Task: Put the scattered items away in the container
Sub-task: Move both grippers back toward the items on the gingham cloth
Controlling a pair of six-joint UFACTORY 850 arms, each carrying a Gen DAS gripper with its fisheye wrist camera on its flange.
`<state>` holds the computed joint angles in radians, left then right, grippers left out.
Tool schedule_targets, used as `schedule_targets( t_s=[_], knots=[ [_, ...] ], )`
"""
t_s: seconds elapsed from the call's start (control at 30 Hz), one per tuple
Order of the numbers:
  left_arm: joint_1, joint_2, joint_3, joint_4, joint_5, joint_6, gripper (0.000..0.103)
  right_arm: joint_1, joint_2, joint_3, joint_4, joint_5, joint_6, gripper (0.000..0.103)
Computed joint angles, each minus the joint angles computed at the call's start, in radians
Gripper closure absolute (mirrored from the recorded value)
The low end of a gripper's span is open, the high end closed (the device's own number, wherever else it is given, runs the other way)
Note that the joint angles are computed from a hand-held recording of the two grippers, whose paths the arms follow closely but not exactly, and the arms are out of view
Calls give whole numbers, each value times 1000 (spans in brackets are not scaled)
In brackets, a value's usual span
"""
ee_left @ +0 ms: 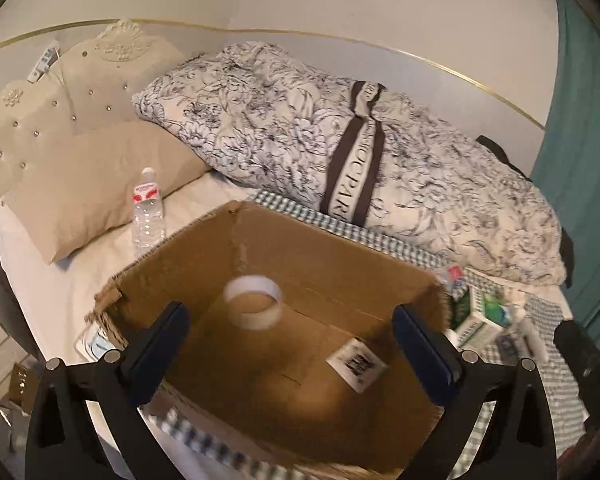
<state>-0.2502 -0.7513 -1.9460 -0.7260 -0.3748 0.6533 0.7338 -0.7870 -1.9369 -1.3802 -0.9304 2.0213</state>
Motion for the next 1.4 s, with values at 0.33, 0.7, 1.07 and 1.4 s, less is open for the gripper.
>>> schedule_targets(
  t_s=[0.33,0.7,1.07,1.4],
  knots=[
    [-49,192,263,-84,104,127,0,104,194,271,-31,-190,163,15],
    [-124,263,381,-209,67,248,0,182,329,453,34,-334,219,13],
    [-235,126,262,69,117,-17,0,99,453,684,63,-240,348,13],
    [-297,-55,79,354,94,-235,0,-21,465,791,46,-84,390,13]
  ],
)
